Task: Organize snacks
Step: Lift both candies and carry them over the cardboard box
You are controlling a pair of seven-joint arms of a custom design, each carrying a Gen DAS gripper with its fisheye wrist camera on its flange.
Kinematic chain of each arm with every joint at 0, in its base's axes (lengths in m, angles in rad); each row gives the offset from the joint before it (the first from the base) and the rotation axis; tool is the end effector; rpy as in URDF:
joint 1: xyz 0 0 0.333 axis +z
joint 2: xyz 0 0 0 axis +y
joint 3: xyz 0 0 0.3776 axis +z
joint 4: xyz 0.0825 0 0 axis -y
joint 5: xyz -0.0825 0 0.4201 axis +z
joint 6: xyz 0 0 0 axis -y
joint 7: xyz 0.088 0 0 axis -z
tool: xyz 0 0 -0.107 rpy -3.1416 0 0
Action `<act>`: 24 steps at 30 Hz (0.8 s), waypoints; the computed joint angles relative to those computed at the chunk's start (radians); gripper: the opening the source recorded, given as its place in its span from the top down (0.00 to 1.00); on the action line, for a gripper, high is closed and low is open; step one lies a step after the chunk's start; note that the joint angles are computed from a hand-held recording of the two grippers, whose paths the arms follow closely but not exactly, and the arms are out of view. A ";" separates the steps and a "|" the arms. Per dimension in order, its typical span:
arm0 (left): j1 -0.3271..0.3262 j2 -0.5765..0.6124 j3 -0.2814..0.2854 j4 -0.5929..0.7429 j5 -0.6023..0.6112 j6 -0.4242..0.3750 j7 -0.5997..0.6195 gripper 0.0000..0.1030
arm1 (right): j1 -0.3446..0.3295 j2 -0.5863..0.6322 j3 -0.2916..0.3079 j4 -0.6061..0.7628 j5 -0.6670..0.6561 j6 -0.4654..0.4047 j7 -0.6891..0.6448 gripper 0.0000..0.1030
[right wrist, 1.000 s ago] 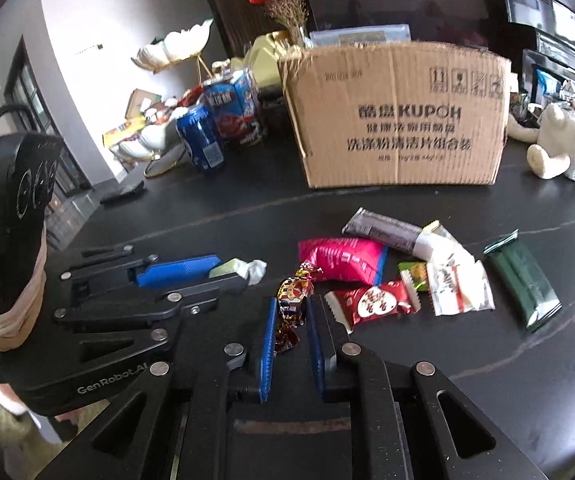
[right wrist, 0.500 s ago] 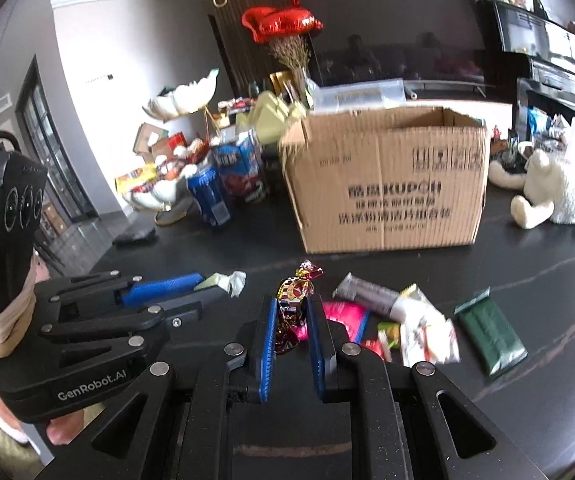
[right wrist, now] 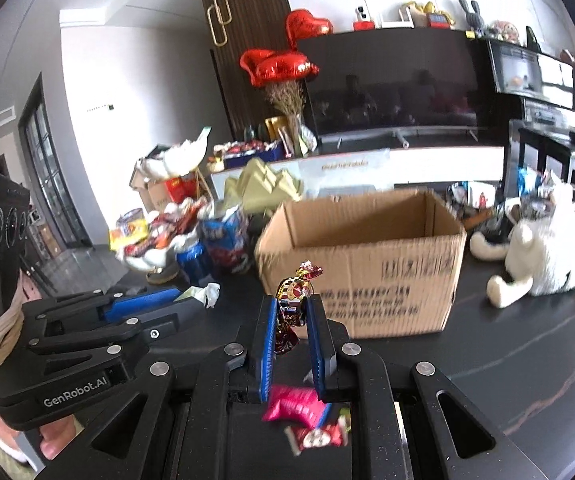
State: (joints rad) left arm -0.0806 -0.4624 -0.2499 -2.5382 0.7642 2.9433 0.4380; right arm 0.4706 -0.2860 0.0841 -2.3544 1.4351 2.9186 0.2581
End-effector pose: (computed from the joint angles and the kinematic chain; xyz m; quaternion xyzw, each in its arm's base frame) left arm 0.4041 -0.1998 0.5469 -0.6570 0.6027 -0.3490 0.2885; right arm 0.4507 0.2105 0.5397 -0.7598 0.4141 -0.1380 0.4818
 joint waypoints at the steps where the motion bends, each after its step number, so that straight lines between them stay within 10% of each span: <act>1: 0.005 0.004 -0.002 0.010 0.002 -0.001 0.000 0.76 | -0.002 0.005 -0.003 0.010 -0.003 -0.002 0.001 0.84; 24: 0.028 0.275 0.050 0.265 0.024 -0.022 0.022 0.76 | -0.083 0.243 0.002 0.279 -0.132 -0.064 0.053 0.84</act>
State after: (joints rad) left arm -0.0530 -0.1874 -0.2000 -2.2732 0.7887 2.9208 0.4603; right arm 0.3875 -0.0428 0.0858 -2.0755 1.3036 2.8542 0.3108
